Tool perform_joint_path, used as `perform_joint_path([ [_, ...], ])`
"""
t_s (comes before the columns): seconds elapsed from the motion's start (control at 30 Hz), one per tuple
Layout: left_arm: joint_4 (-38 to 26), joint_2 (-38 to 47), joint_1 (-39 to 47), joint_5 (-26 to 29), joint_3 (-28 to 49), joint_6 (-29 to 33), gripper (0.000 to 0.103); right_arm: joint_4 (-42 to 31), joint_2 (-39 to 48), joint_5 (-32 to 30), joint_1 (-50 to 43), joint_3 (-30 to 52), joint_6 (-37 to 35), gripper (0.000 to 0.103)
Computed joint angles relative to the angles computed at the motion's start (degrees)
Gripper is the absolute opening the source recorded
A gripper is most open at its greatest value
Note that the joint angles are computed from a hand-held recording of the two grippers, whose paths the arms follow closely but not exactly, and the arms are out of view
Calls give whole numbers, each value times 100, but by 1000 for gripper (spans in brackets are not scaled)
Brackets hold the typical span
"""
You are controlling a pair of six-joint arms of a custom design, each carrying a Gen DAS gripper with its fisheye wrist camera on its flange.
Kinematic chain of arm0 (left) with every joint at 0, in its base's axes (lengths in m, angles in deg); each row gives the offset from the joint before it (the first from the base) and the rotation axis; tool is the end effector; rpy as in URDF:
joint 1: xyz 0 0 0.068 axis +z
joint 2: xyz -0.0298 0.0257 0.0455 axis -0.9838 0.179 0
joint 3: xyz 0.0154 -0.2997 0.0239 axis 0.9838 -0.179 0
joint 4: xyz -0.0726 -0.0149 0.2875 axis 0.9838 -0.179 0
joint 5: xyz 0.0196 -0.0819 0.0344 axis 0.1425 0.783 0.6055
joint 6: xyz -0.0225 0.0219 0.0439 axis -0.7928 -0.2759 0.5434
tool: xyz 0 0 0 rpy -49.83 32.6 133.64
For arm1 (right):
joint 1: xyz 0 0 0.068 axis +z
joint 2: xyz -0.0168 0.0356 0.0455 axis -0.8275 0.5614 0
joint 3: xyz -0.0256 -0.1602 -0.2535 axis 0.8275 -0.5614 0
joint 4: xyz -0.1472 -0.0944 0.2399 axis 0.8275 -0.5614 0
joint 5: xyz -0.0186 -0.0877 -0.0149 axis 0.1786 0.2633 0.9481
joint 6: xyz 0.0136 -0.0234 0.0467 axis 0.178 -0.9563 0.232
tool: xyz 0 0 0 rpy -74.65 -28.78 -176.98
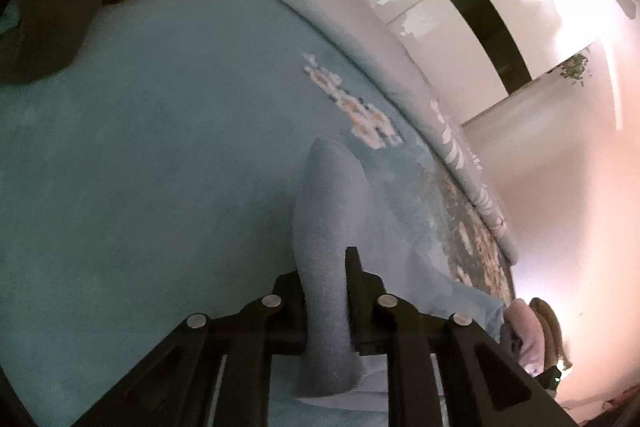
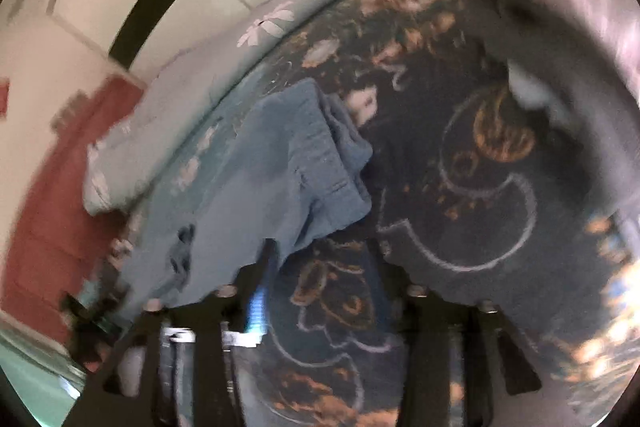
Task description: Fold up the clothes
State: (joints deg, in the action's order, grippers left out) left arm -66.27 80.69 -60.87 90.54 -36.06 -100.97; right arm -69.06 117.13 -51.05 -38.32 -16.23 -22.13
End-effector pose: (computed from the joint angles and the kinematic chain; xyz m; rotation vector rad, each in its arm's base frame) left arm 0.3124 0.0804 0.2183 -0.4080 2.3556 -0.9235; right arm 0.2166 0.0736 0.2404 0.6222 2.3208 0.7542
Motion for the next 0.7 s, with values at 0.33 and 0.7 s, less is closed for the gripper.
perform_joint_path([
  [0.33, 18, 18, 801, 423, -132, -185, 41, 1405, 887, 226, -34, 11, 1160, 66],
  [0.7, 44, -111, 1451, 990, -401, -19, 42, 1157, 1528, 734, -25, 683, 1138, 21],
])
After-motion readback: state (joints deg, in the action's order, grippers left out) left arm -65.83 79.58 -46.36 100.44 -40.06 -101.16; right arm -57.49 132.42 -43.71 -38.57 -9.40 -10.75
